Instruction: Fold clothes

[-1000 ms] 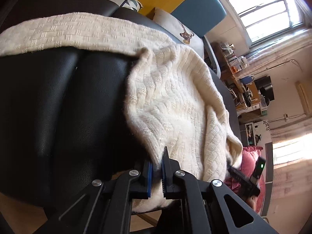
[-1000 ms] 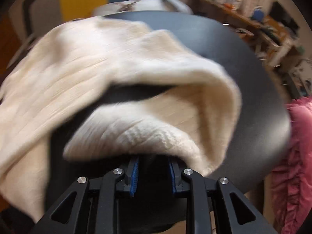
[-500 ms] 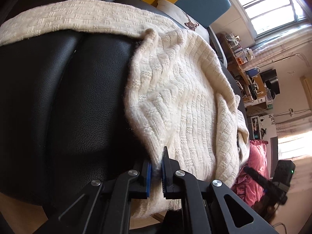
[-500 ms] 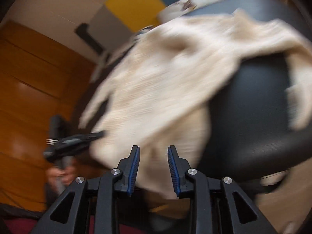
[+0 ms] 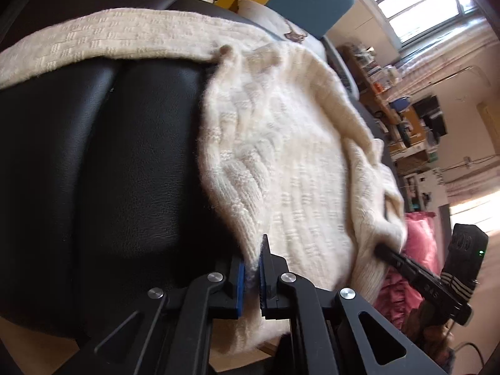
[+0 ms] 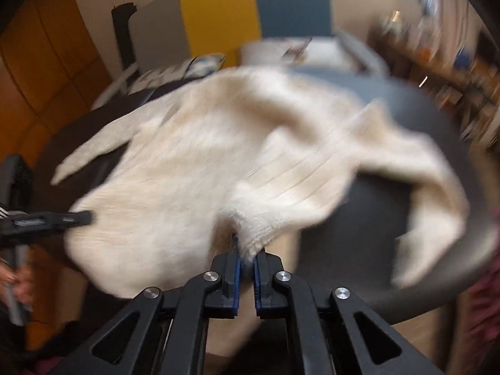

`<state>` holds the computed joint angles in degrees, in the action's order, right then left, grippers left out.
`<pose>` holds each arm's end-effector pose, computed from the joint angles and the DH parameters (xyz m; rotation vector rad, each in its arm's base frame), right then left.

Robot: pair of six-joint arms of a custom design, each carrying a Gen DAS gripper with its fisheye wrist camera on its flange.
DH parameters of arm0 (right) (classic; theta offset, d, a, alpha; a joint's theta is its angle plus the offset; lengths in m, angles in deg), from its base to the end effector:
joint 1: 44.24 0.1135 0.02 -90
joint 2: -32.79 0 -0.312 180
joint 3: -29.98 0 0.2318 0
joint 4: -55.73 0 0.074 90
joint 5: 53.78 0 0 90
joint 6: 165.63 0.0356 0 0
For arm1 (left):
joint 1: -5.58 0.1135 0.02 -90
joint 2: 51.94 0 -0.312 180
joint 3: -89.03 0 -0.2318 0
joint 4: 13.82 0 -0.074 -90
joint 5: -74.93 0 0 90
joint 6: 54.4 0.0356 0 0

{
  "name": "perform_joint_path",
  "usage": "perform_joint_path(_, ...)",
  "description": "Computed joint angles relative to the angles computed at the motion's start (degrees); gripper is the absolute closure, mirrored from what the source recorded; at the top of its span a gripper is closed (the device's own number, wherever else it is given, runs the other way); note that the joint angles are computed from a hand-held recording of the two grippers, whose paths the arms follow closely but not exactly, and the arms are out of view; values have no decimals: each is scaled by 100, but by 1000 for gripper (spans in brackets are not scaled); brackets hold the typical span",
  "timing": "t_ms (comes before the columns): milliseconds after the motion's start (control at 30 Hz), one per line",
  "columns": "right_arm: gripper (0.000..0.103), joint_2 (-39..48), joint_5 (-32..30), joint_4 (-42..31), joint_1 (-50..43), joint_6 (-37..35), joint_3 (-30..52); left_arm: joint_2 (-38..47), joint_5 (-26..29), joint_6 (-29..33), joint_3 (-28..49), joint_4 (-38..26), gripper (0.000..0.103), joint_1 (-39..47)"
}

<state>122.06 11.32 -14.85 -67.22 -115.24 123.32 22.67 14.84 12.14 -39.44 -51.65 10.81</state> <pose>0.2725 -0.0993 0.3444 -0.4873 2.5201 0.2068 0.2022 0.0007 0.2318 -0.4722 2.5775 -0.7969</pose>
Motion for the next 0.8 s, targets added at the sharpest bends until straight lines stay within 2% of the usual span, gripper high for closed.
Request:
perform_joint_path(133,98,565,708,529,-573,91,982,-249,1149,335,510,-655,97,800)
perform_joint_path(200,98,1046,1207,821,-619,234,1203,-106,1501,460,696,-919,97,1085)
perform_joint_path(267,98,1581,1425,526,-627,349,1493,165,1901,520,771,-1091,97,1233)
perform_joint_path(300,98,1718,1409,437,-640,333,1454,276,1900,448,766,-1096,96,1194)
perform_joint_path(433,97,1979,1532,390,-649,84,1045,698,772,235,884,-1209,96,614)
perform_joint_path(500,95,2020,1542,375,-769,48,959,918,587,210,794,-1205,96,489)
perform_joint_path(600,83,2053,1448,268,-988,87,1164,937,498,321,588,-1230,96,383)
perform_joint_path(700,81,1654,1436,868,-990,276,981,826,579,437,356,-1277,96,542)
perform_joint_path(800,80,1675,344,47,-830,281,1463,559,901,385,256,-1216,96,786)
